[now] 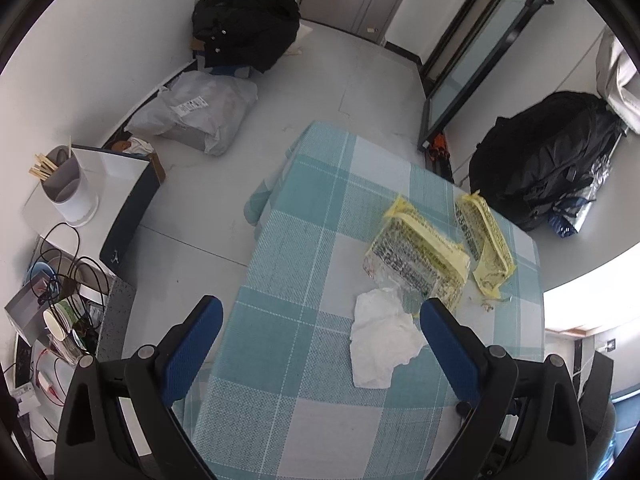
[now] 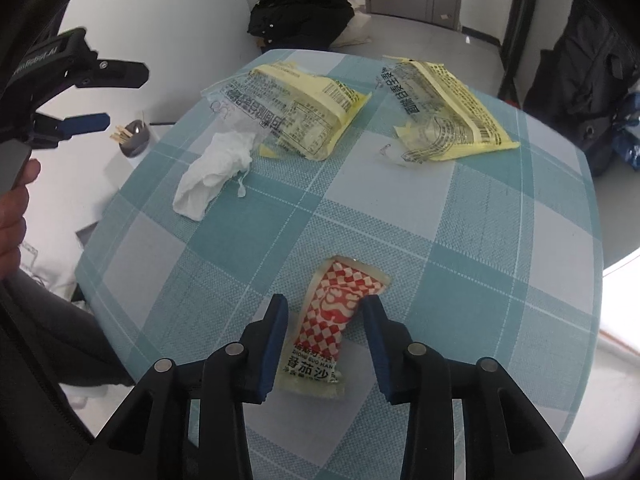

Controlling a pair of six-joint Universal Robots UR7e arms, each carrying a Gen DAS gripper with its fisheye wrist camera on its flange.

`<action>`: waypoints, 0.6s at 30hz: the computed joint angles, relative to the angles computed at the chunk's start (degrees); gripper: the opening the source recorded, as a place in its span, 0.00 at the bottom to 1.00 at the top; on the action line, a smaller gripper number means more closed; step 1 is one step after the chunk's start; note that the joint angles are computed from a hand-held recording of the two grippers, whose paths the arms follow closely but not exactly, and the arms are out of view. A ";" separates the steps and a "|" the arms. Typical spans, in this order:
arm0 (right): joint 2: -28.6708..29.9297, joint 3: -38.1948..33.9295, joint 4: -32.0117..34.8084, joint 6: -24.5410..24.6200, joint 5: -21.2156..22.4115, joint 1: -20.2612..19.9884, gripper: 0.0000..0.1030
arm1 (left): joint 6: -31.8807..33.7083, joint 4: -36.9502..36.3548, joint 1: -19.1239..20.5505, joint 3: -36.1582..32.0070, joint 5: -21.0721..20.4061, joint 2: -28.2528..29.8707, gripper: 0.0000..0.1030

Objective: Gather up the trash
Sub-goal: 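Lower the right gripper onto the red-and-white checked wrapper and close it, then grasp the white tissue with the left gripper while the right gripper holds the wrapper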

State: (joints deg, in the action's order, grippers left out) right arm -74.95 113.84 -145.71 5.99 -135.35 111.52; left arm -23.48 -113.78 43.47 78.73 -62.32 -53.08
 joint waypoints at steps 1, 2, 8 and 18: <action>0.00 0.31 -0.64 -0.88 0.03 0.05 0.24 | 0.29 0.95 0.01 -0.23 -0.37 0.42 0.95; -0.11 0.59 -1.28 -1.30 0.19 0.06 0.23 | 0.45 1.57 0.04 -0.43 -0.63 0.77 0.95; -2.24 2.17 -3.39 -1.61 2.51 -0.91 0.20 | 3.41 5.21 -0.63 -1.06 -0.66 3.26 0.95; -6.21 4.54 -6.35 -0.58 3.23 -1.84 0.19 | 6.13 7.33 -1.35 -0.55 2.11 5.20 0.94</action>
State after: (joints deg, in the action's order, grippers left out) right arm -81.16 118.38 -152.06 5.40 -132.12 109.68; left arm -17.34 -106.45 42.12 78.18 -60.21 -47.88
